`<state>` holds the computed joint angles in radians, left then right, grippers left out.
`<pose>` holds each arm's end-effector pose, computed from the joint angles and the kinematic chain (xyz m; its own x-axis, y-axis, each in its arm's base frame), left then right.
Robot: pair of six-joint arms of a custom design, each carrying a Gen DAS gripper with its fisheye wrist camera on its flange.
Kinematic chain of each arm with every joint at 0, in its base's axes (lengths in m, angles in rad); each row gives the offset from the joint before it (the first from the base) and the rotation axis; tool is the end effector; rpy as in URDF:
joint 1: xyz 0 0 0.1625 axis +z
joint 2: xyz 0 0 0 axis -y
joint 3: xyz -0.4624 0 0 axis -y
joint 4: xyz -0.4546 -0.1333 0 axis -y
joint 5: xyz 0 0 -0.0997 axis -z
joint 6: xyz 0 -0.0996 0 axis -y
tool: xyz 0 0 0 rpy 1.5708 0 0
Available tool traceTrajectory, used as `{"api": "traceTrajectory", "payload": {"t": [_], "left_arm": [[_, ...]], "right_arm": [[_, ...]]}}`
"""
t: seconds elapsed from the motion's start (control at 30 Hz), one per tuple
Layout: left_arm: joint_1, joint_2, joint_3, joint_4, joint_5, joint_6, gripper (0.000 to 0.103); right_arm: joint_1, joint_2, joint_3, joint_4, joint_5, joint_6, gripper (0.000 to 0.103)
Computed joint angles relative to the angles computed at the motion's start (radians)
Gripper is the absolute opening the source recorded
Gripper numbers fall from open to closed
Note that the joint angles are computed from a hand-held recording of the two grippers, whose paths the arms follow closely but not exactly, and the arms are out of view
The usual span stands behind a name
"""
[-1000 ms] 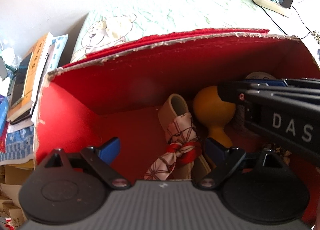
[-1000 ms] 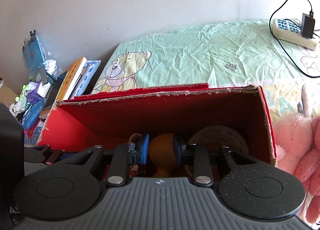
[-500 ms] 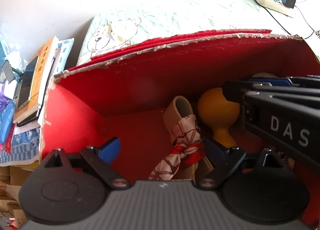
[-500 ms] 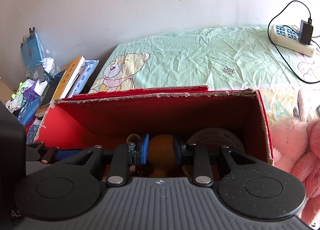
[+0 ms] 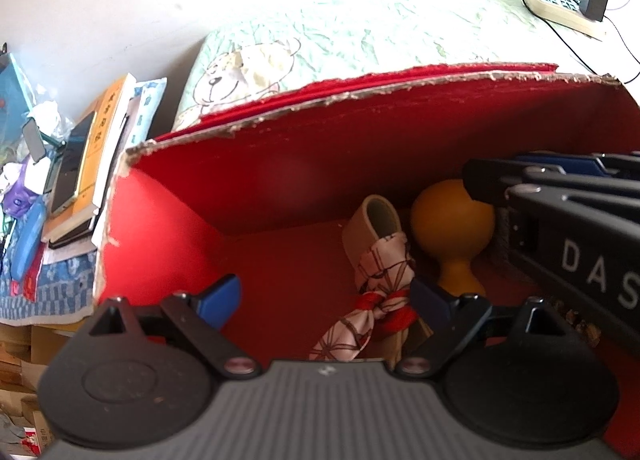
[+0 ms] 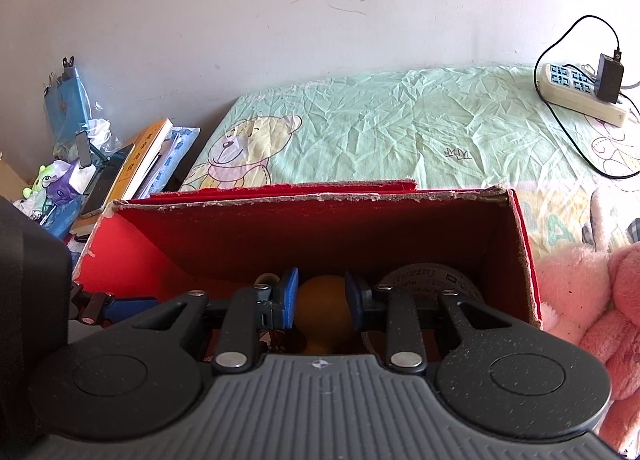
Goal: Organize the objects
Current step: 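Open the right tool and withdraw it from the shoe, then move the right tool down to the small red gift box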
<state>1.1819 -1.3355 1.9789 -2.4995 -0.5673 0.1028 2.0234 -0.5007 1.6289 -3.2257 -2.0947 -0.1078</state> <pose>-0.0197 -0.6212 0.3161 -0.5468 0.0753 -0.8339 0.4222 0.8849 -0.1969 0.3943 -0.6199 -0.0508 -0.8428 -0.2353 0.4840 -0.4715 0.7565 -0.4532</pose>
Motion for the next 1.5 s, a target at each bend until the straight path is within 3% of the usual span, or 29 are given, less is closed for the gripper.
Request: {"api": "traceTrajectory", "payload": {"t": [0.27,0.4,0.53,0.7,0.97,1.27,1.5], "left_arm": [[-0.002,-0.005,0.011,-0.041,-0.004,0.033,0.091],[-0.025,-0.019,0.041,-0.078,0.028,0.032,0.091],[-0.056,-0.072,0.066,-0.035,0.030,-0.041,0.092],[-0.095,-0.135,0.110,0.020,0.062,-0.141,0.092],[-0.175,-0.266,0.198,0.188,0.121,-0.345,0.092],[-0.263,-0.402,0.264,0.481,0.166,-0.653,0.092],[-0.316,-0.475,0.293,0.727,0.186,-0.893,0.094]], "right_arm": [[0.005,0.003,-0.002,0.001,-0.009,-0.005,0.029],[0.004,-0.004,0.002,0.004,-0.007,0.006,0.029],[0.014,-0.015,0.029,-0.029,-0.016,-0.014,0.029],[0.037,-0.037,0.095,-0.151,-0.047,-0.075,0.029],[0.058,-0.114,0.203,-0.206,-0.008,-0.065,0.030],[0.080,-0.184,0.313,-0.238,0.073,-0.070,0.031],[0.077,-0.232,0.376,-0.193,0.159,-0.049,0.032]]}}
